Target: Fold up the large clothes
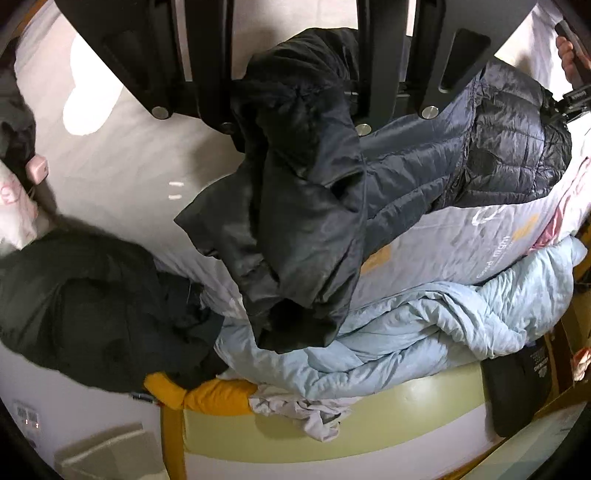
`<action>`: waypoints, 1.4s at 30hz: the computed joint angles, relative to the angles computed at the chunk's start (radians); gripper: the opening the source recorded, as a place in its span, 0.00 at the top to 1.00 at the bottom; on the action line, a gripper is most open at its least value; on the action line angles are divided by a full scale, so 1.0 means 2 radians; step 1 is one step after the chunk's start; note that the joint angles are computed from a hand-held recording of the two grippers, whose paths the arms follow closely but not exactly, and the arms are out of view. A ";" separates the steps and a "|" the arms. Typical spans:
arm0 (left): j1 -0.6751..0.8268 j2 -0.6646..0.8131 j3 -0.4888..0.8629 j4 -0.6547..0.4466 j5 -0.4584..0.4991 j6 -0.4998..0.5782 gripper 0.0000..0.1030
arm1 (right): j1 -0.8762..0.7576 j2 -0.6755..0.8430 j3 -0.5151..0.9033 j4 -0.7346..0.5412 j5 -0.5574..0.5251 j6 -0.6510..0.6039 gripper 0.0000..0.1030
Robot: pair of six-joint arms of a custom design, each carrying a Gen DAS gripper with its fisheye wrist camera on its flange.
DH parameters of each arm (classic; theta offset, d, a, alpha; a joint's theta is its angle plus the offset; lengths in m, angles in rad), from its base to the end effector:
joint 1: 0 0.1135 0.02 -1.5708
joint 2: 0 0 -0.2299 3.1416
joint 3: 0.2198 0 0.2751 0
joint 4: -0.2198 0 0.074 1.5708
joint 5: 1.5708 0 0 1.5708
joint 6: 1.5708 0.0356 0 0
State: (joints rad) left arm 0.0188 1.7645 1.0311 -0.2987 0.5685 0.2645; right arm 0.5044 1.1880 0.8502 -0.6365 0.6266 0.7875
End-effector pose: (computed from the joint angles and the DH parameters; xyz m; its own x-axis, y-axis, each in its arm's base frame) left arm 0.3575 -0.0124 0.1147 -0.7603 0.2061 -0.6160 0.4756 0.8225 -0.3119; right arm 0.2422 0.1098 0.2093 -0.5841 0.3332 -0.7401 0.4405 0.8960 0.0557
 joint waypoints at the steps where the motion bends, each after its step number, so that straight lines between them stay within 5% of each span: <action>1: 0.001 0.000 0.000 -0.001 0.004 0.002 0.52 | 0.005 0.008 0.010 -0.002 0.007 0.001 0.73; 10: 0.016 0.026 0.027 -0.022 0.035 0.005 0.57 | 0.142 0.101 0.158 -0.025 0.100 -0.045 0.71; 20: 0.026 0.034 0.039 -0.040 0.049 0.014 0.57 | 0.213 0.467 0.544 -0.105 0.128 -0.103 0.63; 23: 0.032 0.043 0.062 -0.068 0.056 0.021 0.55 | 0.209 0.513 0.582 -0.089 0.088 -0.097 0.62; 26: 0.049 0.025 0.076 -0.091 0.062 0.031 0.53 | 0.207 0.514 0.560 -0.034 0.056 -0.108 0.48; 30: 0.085 -0.065 0.024 -0.021 0.066 0.029 0.40 | 0.197 0.444 0.429 0.111 -0.031 -0.111 0.16; 35: 0.122 -0.078 0.023 -0.001 0.113 -0.009 0.40 | 0.194 0.341 0.272 0.240 -0.081 -0.078 0.15; 39: 0.124 -0.079 0.010 0.035 0.139 -0.029 0.40 | 0.206 0.243 0.157 0.297 -0.002 -0.035 0.14; 42: 0.125 -0.101 -0.015 0.065 0.169 -0.026 0.39 | 0.206 0.202 0.135 0.219 0.101 0.026 0.14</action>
